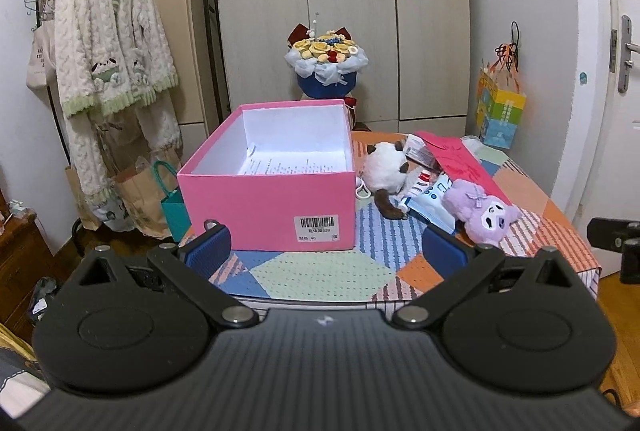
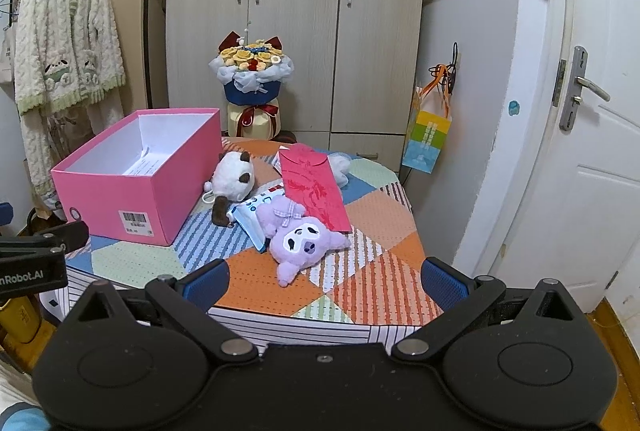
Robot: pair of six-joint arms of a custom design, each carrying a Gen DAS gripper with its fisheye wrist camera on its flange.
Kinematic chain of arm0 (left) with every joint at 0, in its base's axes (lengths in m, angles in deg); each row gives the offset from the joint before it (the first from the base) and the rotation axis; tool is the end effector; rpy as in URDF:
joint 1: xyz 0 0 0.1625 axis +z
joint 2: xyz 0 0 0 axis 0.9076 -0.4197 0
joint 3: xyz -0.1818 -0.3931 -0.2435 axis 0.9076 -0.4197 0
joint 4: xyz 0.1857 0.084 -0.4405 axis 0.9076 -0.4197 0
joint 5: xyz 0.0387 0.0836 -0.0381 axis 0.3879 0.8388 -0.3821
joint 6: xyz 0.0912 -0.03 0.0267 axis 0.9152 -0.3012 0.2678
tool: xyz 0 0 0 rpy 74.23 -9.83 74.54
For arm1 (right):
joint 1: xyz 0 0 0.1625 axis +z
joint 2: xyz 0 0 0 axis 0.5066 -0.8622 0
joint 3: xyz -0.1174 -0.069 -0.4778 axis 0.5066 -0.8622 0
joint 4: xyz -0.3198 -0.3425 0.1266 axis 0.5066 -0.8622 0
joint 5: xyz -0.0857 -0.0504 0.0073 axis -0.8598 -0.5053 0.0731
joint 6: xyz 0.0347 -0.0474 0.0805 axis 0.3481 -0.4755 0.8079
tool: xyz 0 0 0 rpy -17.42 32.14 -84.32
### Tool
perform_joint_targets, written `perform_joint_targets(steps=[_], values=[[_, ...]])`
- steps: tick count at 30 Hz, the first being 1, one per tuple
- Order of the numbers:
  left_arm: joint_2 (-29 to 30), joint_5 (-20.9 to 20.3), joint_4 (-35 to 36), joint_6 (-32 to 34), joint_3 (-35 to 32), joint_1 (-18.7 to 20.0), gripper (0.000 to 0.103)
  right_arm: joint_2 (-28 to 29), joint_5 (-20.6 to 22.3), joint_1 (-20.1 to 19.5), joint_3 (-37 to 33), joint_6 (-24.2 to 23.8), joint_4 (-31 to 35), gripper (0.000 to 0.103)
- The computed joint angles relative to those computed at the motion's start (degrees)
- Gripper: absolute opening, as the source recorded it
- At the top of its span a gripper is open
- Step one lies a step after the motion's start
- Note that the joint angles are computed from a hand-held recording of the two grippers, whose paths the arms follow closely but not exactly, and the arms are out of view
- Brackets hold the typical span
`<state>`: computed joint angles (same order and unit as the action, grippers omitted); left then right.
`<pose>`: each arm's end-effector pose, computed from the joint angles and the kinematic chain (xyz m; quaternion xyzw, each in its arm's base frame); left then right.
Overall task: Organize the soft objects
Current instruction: 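Move the left tool toward the lavender plush toy on the table, then close the left gripper on the lavender plush toy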
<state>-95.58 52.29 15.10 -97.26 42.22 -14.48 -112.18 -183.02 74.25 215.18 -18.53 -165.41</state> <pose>-0.1274 -0.4944 0.1154 0.2208 0.7701 -0.4911 0.3421 0.2013 -0.4890 0.0635 0.1781 -0.7891 0.4544 0.3729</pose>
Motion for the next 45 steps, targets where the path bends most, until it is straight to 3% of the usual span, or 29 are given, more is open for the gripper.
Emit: perform_joint_targets(steps=[14,25,28,34,40,45], values=[[-0.1,0.9,0.2,0.0,-0.5,0.1,0.103,-0.6,1.6,-0.4,0.9,-1.8,-2.0,0.103],[2.7,3.8,5.8,0.3,-5.8,1.5,0.103,-0.5,4.3,-2.2,-0.5,-3.1,0.1,0.103],[4.0,6.3,7.9,0.4,-8.1,2.7,0.103,-0.7,7.5,-3.6,-1.0,-4.1,0.9,0.103],[6.7,15.5,11.9,0.2,-13.3,6.1,0.103,-0.2,13.6,-6.6,-3.5,-7.5,3.7,0.103],[12.6,20.7,18.2,-1.0,-20.8,8.5,0.1,-2.1,31.0,-13.9,-4.2,-8.1,11.3,0.103],[17.4,24.9,22.7,-1.9,-26.0,10.3,0.091,-2.2,35.9,-17.5,-7.6,-10.4,19.4,0.103]])
